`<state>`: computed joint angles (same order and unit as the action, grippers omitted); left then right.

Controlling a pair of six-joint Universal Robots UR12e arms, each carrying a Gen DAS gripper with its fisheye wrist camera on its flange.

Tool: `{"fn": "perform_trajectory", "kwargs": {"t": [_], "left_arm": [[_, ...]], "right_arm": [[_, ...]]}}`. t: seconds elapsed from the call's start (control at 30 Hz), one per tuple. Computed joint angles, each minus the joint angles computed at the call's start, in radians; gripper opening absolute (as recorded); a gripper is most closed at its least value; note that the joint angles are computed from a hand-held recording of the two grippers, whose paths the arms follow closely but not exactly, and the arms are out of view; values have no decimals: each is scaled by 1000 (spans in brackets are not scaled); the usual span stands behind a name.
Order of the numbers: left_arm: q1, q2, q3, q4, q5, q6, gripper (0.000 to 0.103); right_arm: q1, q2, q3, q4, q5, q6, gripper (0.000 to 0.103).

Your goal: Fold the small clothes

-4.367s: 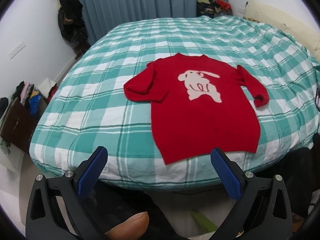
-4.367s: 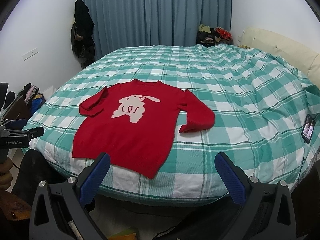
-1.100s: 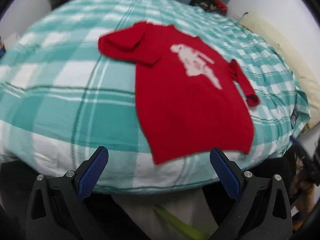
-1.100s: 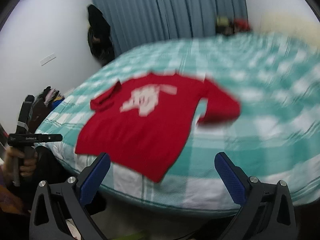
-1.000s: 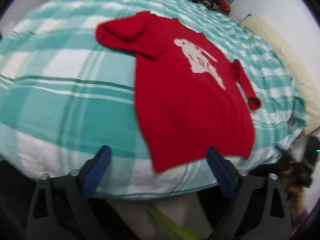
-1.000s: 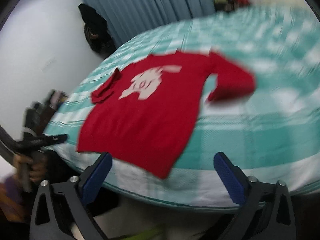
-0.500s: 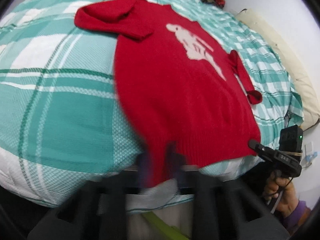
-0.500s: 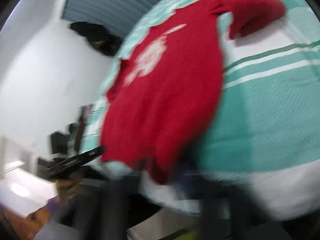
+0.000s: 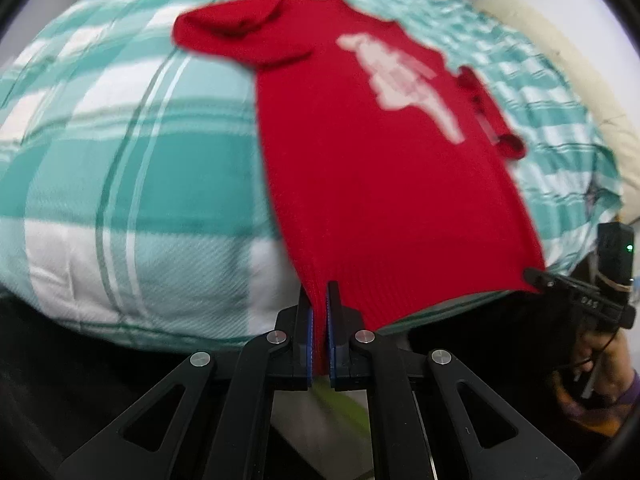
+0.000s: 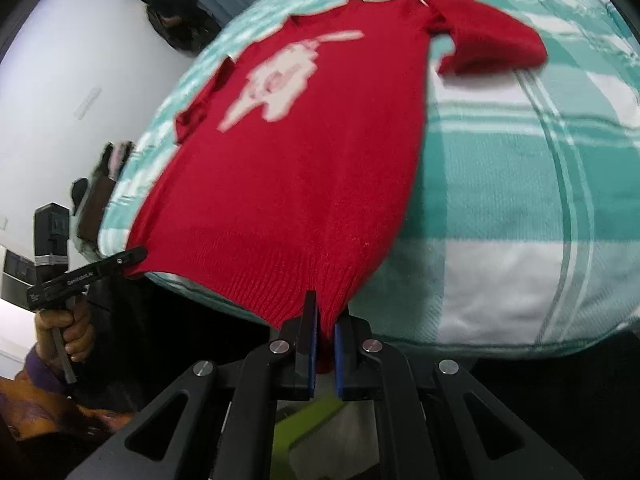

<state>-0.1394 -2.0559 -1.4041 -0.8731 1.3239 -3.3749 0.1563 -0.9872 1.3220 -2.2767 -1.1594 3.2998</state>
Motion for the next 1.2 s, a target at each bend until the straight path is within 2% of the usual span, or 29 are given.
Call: {"fn": "perform_trajectory", "kwargs": {"t": [0.17,0.27,0.3,0.37,0.43,0.47,0.5,0.53,0.57,0.63,0.67,0.77,0.87,0.93,1.07,1.2], "left_arm": [[-1,-42,22,-21,20,-66,3],[-12,-50,36,-28,59,-43,5],[-16,-50,37,-29,67,-42,9],[-18,-51,34,-16,71,-48,10],[-12,-43,22,-14,47,-59,16],[-11,-41,23,-25,44,-62,27],[-12,-38,27,-52,56,-66,46],[-17,-34,31,-77,90,-70,57],[-26,-28,33,-99,149,-77,71],[-34,-13,21,-107,232,-98,72],[-32,-3,11,-96,242,-117,72],[-20,44,-53,48,256,-207,74],[-26,56,-70,160,333,-225,88],[-29,55,-75,223,395,-214,94],[-13,37,-68,263,457,-195,95],[-7,30,-89,325,544,-228,95]], "right_arm": [[-7,40,-5,-16,-16,86,6],[3,46,-5,-38,-38,97,6],[2,45,2,-57,-38,110,7],[-6,39,27,-103,-24,144,13],[-11,35,37,-113,-8,168,38],[-11,30,39,-111,-14,174,43],[-6,30,41,-116,-26,181,53],[-4,25,43,-111,-46,190,62],[-2,17,46,-97,-77,209,65],[-3,4,60,-97,-111,250,66],[-6,-5,73,-106,-125,285,66],[-12,-29,107,-155,-166,373,66],[-11,-46,133,-246,-223,404,66],[1,-49,132,-301,-287,371,66],[24,-37,105,-351,-379,254,66],[24,-22,79,-341,-360,217,66]]}}
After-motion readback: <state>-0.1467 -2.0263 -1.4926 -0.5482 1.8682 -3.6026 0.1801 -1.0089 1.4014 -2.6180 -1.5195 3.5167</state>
